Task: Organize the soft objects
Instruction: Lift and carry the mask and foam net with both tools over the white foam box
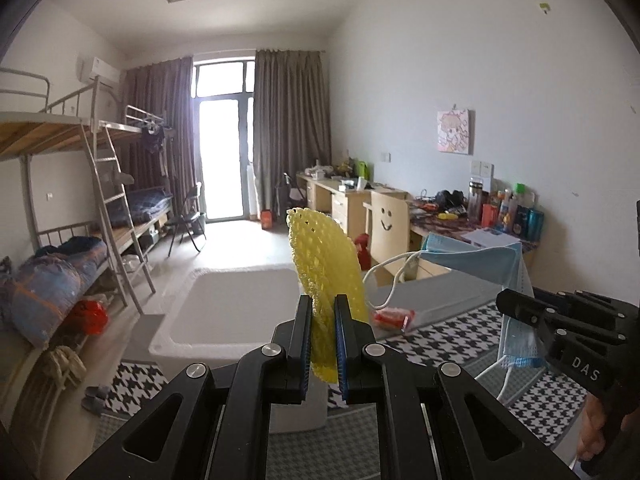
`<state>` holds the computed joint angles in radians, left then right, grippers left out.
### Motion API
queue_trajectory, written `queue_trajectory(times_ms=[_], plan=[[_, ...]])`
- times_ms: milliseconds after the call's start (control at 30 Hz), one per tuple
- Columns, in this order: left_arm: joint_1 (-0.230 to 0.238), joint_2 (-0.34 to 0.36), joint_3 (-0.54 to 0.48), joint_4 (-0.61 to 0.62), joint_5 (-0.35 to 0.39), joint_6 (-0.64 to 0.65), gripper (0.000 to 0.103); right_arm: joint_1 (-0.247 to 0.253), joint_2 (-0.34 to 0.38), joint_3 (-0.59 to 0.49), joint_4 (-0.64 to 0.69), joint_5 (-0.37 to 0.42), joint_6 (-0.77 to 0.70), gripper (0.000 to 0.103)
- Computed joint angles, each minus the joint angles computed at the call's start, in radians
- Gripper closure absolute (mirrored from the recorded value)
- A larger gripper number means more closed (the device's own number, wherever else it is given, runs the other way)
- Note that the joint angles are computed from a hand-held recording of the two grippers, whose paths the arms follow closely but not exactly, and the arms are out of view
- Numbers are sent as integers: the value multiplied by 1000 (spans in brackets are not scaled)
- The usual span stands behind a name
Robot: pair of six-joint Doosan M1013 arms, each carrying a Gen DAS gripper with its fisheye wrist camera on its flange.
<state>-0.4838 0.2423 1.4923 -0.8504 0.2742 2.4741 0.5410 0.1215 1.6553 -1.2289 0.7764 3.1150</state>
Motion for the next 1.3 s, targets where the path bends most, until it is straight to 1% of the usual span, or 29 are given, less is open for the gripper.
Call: queue_trajectory(times_ms=[67, 167, 233, 333, 467, 633, 733, 867, 967, 1100, 1167, 1300], plan=[[5, 5, -8, -5, 5, -5, 92, -2, 4, -10, 0, -7, -7, 83], [9, 13, -22, 26, -7, -41, 92, -6, 10, -26, 3, -20, -18, 83], [13, 19, -32, 35, 2, -59, 92, -5, 16, -37, -1, -21, -30, 83], [17, 30, -52, 89, 2, -121, 92, -7, 26, -56, 11, -23, -63, 83], [26, 47, -82, 170, 21, -226, 92, -15, 41, -82, 36, -39, -106, 83], [29, 64, -110, 333, 11, -391, 92, -28, 57, -109, 86, -72, -164, 83], [33, 79, -132, 404, 27, -470, 92, -38, 69, -130, 132, -100, -218, 83], [37, 98, -157, 488, 50, -558, 92, -43, 84, -156, 165, -105, -258, 83], [41, 112, -174, 535, 67, -612, 92, -45, 98, -177, 182, -95, -288, 83], [48, 135, -204, 525, 117, -605, 92, -48, 117, -204, 199, -78, -311, 83], [49, 143, -215, 537, 132, -616, 92, -49, 126, -217, 210, -68, -322, 83], [52, 160, -236, 523, 164, -594, 91, -51, 144, -244, 232, -58, -353, 83]])
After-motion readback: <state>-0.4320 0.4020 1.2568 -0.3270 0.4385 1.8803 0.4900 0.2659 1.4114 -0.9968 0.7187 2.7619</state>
